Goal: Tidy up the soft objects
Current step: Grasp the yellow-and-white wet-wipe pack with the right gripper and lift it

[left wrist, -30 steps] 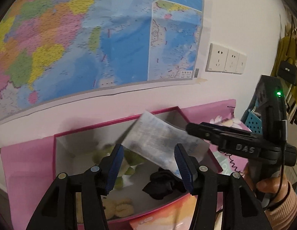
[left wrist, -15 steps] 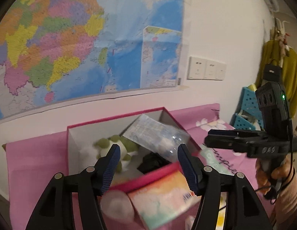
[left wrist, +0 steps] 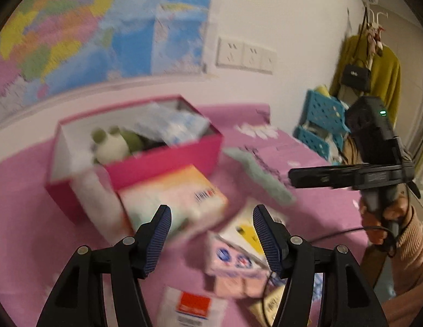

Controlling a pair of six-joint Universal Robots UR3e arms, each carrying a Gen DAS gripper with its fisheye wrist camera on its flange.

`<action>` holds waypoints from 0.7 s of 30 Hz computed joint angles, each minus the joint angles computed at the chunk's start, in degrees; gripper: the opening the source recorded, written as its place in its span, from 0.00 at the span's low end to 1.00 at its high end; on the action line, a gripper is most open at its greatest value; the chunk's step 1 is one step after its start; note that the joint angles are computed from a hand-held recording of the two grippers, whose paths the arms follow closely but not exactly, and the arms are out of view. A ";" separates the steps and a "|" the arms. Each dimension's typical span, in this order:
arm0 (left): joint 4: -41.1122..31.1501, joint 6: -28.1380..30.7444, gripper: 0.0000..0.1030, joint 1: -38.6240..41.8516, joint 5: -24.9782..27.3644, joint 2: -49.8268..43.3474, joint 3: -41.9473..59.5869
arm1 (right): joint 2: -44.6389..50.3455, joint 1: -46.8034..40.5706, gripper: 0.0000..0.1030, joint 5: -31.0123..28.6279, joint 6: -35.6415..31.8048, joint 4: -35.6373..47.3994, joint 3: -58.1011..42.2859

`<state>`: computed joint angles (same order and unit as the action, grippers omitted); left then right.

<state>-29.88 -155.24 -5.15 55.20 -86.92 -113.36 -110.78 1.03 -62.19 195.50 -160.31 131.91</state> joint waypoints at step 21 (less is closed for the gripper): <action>-5.75 0.52 0.61 -5.98 4.96 -6.30 1.83 | 12.95 -4.12 0.39 5.96 -2.75 -14.29 11.72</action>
<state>-35.63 -154.72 -11.13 60.15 -93.22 -111.52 -97.83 -3.09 -56.24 192.75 -174.59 143.63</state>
